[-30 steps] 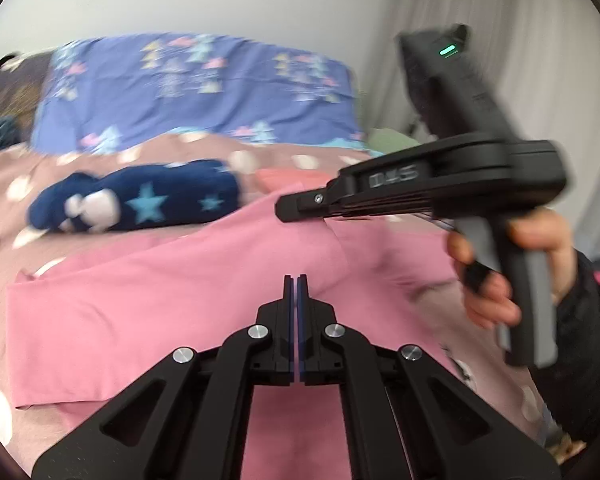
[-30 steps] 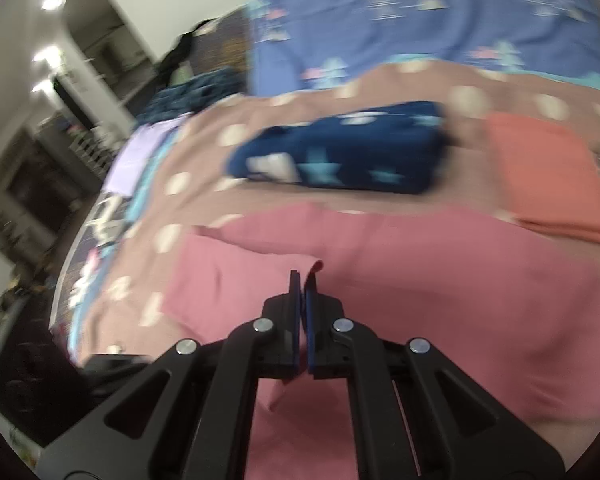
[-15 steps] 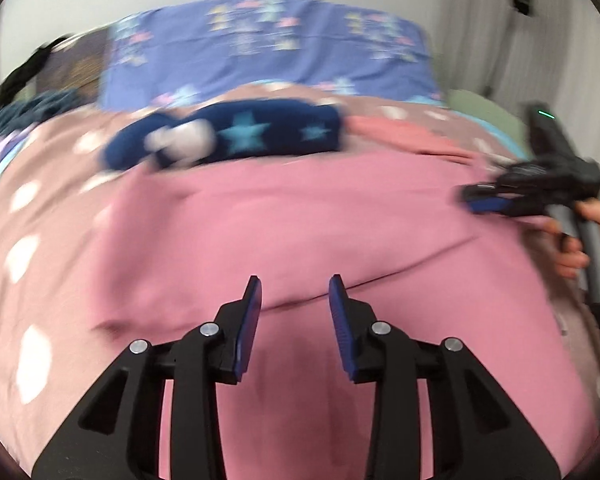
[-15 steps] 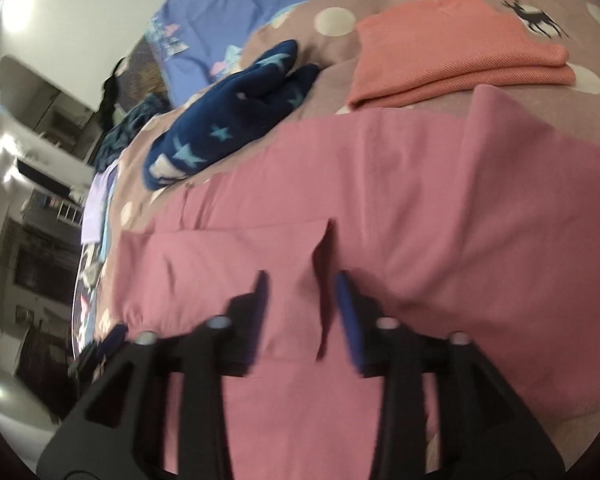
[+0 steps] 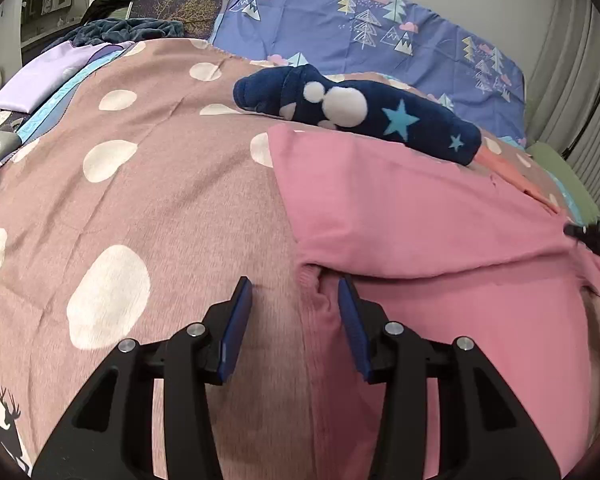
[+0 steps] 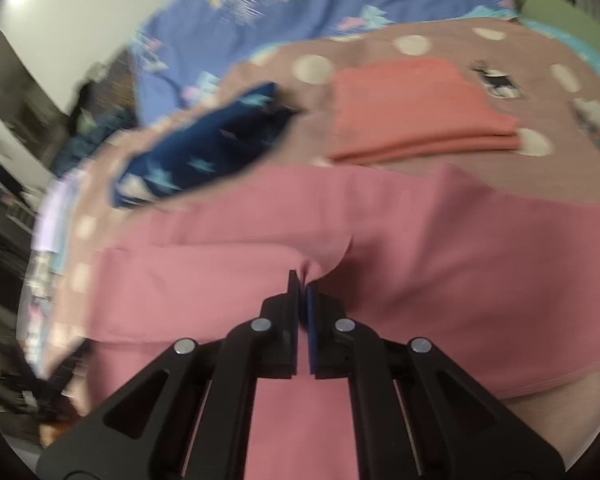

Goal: Fold small clothes

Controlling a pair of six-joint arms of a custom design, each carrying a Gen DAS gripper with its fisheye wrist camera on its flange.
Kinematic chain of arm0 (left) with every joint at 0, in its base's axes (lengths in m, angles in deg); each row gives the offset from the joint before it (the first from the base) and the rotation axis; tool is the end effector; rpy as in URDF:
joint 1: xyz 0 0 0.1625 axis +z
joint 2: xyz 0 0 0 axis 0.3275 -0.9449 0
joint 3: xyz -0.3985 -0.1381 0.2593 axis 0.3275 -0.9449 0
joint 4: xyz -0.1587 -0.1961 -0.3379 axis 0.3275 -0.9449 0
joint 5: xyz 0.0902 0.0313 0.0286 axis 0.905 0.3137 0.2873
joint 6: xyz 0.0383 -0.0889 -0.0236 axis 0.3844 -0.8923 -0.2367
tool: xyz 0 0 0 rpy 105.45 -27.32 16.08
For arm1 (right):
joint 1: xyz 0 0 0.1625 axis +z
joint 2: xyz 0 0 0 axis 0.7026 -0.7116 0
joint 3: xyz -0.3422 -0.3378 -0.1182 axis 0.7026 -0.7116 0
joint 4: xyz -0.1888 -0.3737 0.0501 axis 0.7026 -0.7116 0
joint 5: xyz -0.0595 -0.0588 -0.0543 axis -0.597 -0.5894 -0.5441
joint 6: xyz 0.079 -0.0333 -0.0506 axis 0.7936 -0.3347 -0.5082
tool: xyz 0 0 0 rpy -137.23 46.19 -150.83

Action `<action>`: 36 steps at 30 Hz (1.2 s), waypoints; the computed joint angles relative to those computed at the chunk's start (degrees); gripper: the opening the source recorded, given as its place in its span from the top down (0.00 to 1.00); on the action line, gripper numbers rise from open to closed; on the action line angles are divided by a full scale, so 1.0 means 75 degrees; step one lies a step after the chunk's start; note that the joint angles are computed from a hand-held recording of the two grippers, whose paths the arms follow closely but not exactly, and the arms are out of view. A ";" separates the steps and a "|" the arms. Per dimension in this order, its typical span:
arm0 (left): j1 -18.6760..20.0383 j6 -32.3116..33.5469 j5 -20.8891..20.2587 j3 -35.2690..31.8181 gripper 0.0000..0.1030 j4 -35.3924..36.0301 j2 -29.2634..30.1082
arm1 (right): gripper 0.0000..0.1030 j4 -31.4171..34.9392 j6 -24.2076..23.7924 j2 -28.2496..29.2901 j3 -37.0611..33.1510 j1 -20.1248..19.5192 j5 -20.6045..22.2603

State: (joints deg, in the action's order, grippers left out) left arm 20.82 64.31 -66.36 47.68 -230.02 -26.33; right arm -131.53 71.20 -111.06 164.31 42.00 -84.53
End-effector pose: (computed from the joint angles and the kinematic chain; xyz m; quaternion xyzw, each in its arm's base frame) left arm -0.2226 -0.4401 0.1331 0.2534 0.9064 -0.2565 0.2202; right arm 0.0604 -0.3496 0.3770 -0.1234 -0.8852 0.3604 0.2670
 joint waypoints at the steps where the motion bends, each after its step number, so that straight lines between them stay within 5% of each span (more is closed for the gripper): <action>1: 0.0032 0.0011 0.0018 -0.0051 0.56 0.0027 0.0050 | 0.84 0.0123 0.0027 0.0099 -0.0011 -0.0033 -0.0344; 5: 0.0083 0.0081 -0.0073 0.0016 0.56 -0.0215 0.0031 | 0.81 -0.0516 0.0202 0.0257 0.0149 0.0045 -0.0717; 8: 0.0139 0.0020 -0.0210 0.0024 0.57 -0.0314 0.0042 | 0.81 -0.1187 -0.0069 0.0730 -0.0036 0.0779 -0.0947; 15: 0.0274 0.0144 -0.0630 0.0060 0.59 -0.0658 0.0047 | 0.78 0.0813 -0.0414 0.2563 -0.1641 0.2014 0.0883; 18: 0.0378 0.0188 -0.0854 0.0069 0.67 -0.0785 0.0047 | 0.78 0.1155 -0.0395 0.3619 -0.2295 0.2344 0.0979; 20: 0.0445 0.0115 -0.0926 0.0046 0.84 -0.0758 0.0056 | 0.78 0.1532 -0.0223 0.4260 -0.2820 0.2352 0.1250; 22: 0.0506 -0.0014 -0.0961 0.0018 0.89 -0.0710 0.0058 | 0.79 0.1842 -0.0042 0.4854 -0.3263 0.2376 0.1268; 25: 0.0455 -0.0069 -0.0817 0.0038 0.91 -0.0734 0.0093 | 0.84 0.2543 0.0797 0.5538 -0.3785 0.2340 0.0668; 27: 0.0332 -0.0120 -0.0505 0.0065 0.92 -0.0711 0.0154 | 0.84 0.2406 0.1271 0.5727 -0.3810 0.2210 0.0819; 32: 0.0248 -0.0188 -0.0234 0.0119 0.91 -0.0729 0.0177 | 0.79 0.1318 0.0445 0.6078 -0.3868 0.2196 0.1381; 36: 0.0419 -0.0218 -0.0559 0.0150 0.90 -0.0828 0.0058 | 0.85 0.1268 0.0921 0.5498 -0.3464 0.2020 0.1945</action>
